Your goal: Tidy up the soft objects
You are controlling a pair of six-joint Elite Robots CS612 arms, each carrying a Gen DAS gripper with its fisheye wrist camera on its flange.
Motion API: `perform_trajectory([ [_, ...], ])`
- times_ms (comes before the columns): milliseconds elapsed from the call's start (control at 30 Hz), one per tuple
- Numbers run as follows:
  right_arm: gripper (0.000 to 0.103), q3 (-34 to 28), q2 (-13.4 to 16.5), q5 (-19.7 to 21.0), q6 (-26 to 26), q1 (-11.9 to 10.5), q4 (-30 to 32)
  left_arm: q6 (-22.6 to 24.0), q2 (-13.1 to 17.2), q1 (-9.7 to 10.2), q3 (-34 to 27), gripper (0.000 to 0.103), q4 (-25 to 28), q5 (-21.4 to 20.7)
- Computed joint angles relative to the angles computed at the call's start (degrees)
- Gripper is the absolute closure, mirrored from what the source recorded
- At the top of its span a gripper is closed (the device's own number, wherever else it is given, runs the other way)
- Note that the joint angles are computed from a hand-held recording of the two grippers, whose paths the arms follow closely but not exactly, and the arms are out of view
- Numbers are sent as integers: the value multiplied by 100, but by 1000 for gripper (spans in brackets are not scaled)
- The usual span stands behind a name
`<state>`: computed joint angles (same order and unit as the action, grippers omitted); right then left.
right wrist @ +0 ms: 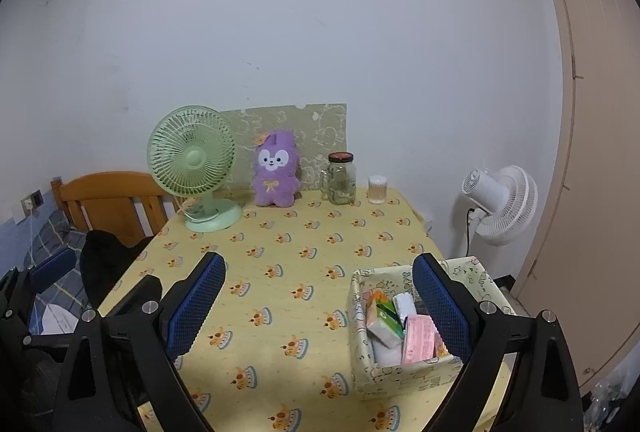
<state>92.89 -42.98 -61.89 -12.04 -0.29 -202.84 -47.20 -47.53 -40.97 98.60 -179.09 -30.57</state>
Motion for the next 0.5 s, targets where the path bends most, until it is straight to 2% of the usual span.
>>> perform_trajectory([
  [200,7,46,-13,3,45,-10,-156,-153,-46,-11,92,0,-22,39],
  [500,6,58,-23,0,90,-49,-161,-96,-35,-17,82,0,-45,93],
])
